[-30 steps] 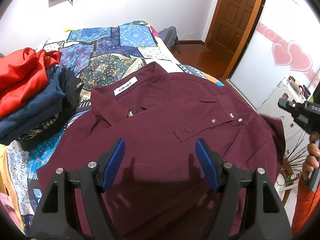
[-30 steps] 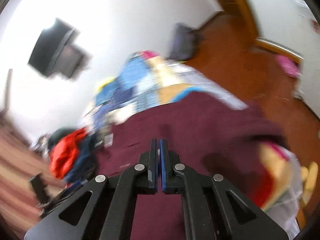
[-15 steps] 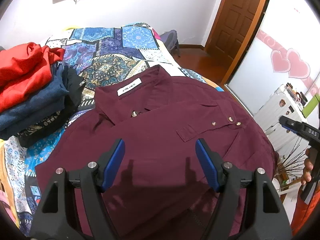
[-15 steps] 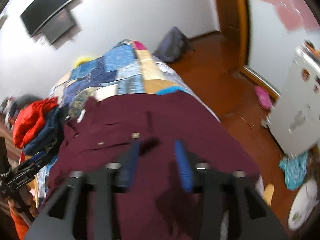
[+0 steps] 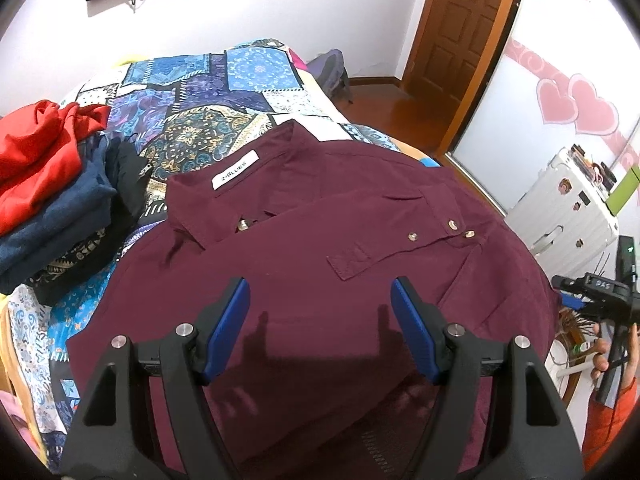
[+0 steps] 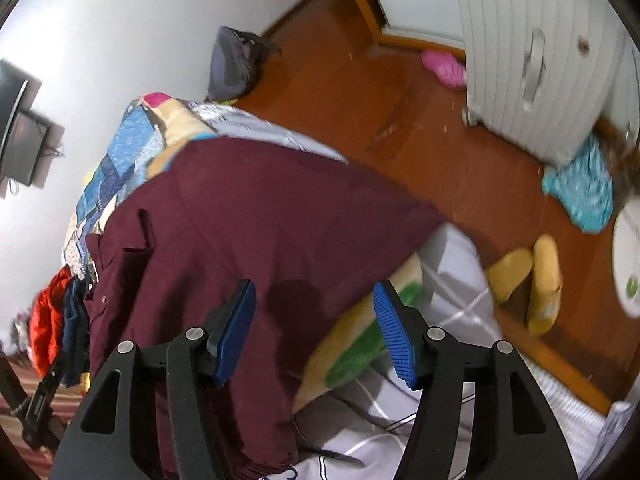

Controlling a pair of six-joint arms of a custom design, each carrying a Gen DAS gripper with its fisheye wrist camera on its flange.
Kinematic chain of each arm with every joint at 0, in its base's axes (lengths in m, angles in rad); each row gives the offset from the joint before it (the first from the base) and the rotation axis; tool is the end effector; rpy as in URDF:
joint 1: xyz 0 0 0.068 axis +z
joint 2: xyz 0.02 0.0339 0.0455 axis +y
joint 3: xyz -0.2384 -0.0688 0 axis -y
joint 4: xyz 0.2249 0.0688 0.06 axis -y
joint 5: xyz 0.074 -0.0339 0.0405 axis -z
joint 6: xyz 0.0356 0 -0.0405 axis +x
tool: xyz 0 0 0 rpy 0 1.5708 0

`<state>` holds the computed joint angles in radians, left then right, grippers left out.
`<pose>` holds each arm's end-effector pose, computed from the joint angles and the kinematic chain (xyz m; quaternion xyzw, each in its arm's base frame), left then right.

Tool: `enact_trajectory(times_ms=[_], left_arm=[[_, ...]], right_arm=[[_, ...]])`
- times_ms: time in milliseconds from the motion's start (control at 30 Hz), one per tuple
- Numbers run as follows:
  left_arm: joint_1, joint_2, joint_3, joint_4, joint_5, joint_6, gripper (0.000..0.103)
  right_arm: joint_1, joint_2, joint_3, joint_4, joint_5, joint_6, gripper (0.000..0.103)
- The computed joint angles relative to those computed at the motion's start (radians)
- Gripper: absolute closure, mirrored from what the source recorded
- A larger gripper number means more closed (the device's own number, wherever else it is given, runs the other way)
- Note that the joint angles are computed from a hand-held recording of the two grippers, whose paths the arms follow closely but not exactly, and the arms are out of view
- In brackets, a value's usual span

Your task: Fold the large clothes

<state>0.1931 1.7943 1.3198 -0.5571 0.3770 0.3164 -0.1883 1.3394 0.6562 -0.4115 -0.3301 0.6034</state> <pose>0.3512 0.0553 0.2047 0.1081 0.9419 -0.1089 0.2987 0.2251 -0.0312 0.1544 0.3339 0.8994 0.2042 0.1947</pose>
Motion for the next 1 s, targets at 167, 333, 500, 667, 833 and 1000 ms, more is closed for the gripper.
enact_trajectory(times_ms=[167,333,500,667,833,1000], left_arm=[[-0.026,-0.001,-0.003,0.003,-0.031,-0.001,0.031],[-0.044,0.006,-0.002,0.009,-0.053,-0.008,0.031],[-0.048,0.005,-0.001,0.009,-0.052,-0.013,0.031],[-0.043,-0.025,-0.023,0.023,-0.057,-0.003,0.031],[-0.028,-0.057,-0.040,0.035,-0.048,0.005,0.031],[-0.006,-0.092,-0.064,0.045,-0.026,0.016,0.031]], right_arm=[[-0.076,0.044,-0.064,0.133,-0.129,0.047,0.043],[-0.100,0.081,-0.044,0.196,-0.113,0.058,0.043],[-0.097,0.200,0.015,0.283,-0.075,0.086,0.048],[-0.067,0.244,0.073,0.259,-0.016,0.101,0.087],[0.013,0.126,0.105,0.203,0.057,0.044,0.096],[0.099,0.019,0.207,0.128,0.034,0.016,0.097]])
